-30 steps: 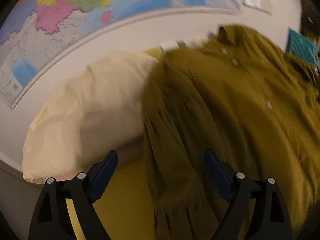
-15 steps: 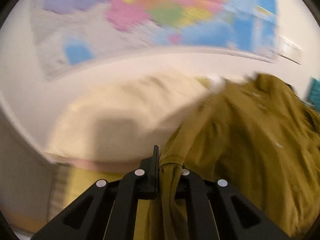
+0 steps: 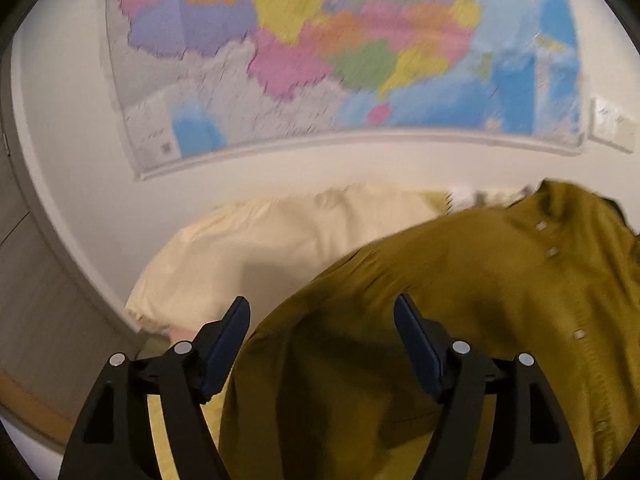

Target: Fold large clothes

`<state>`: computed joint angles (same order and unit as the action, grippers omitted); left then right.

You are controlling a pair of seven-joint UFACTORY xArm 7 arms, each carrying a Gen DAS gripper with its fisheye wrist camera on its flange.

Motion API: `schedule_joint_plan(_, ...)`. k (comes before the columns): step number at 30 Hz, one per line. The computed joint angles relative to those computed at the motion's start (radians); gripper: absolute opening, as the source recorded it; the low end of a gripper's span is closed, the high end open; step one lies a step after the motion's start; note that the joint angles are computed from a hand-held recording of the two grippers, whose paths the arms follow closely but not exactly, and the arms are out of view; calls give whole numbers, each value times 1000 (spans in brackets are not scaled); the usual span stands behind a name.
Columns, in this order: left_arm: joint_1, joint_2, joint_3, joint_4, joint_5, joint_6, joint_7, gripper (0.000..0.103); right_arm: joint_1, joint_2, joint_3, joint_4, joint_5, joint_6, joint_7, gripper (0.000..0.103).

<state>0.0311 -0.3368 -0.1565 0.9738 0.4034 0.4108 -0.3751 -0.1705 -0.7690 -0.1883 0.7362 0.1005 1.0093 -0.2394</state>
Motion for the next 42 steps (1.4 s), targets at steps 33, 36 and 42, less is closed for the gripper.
schedule_joint_plan(33,-519,177,146,56,-1113,357,1068,89,276,367,100,300,738,-34,-141,72)
schedule_joint_plan(36,-498,235,108,94,-1149,404,1088,89,194,296,151,231,492,-159,-37,80)
schedule_joint_plan(42,-436,253,30,110,-1095,405,1103,17,182,302,62,148,388,-187,11,84)
